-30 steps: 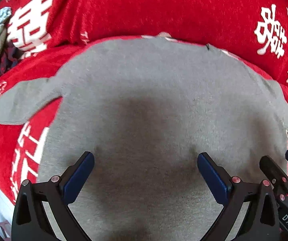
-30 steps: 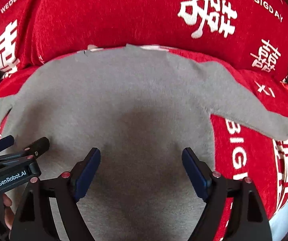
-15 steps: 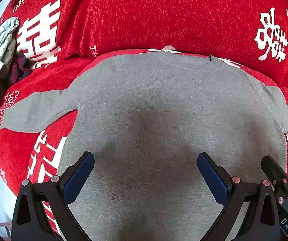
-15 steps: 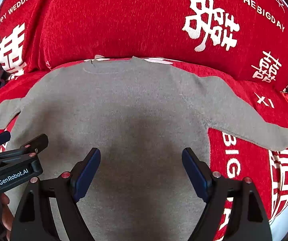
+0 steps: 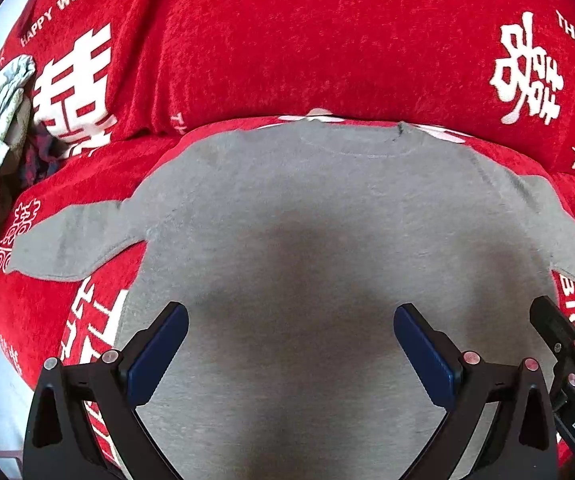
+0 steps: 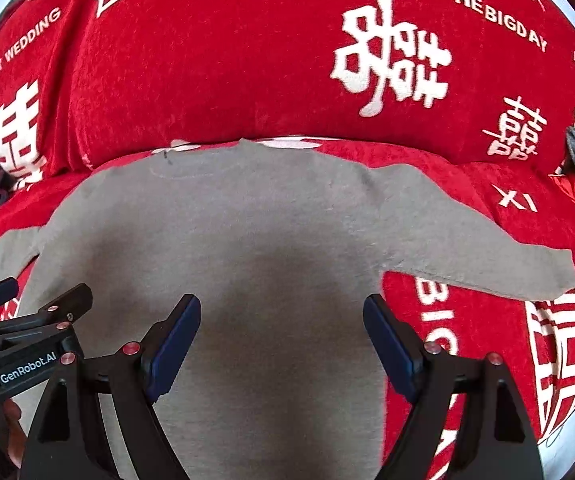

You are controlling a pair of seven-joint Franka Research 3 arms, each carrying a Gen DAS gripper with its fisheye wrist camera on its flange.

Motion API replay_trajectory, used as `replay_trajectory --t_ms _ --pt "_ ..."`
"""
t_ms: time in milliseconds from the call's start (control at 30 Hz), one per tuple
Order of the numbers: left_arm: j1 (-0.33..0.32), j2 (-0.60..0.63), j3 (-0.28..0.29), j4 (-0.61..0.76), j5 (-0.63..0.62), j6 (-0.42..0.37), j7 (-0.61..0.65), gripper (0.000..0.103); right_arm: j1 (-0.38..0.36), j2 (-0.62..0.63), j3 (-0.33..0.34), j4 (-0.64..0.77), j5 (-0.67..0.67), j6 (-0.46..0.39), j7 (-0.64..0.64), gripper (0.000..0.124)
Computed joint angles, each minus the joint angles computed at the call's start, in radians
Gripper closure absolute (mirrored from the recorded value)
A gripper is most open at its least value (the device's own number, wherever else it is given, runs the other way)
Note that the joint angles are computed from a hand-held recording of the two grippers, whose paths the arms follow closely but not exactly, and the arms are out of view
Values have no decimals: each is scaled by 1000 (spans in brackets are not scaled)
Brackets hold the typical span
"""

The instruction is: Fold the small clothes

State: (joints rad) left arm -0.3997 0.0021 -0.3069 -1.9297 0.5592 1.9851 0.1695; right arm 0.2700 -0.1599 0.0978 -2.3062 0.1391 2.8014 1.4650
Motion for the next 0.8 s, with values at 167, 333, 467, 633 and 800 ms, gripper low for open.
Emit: replay_trajectory --t_ms 167,333,467,633,800 --pt "-18 57 -4 76 25 -29 21 0 -17 5 -19 6 13 5 -7 38" --pt "-45 111 1 151 44 -61 45 0 -33 5 -29 6 22 15 -25 38" --pt "-65 150 8 207 58 -82 60 0 -45 11 -42 13 40 17 -41 38" --pt "-94 210 17 289 72 -107 82 0 -66 18 -53 20 47 22 -47 38" --pt "-129 280 30 383 81 -123 112 0 -91 30 -66 31 49 23 -50 38"
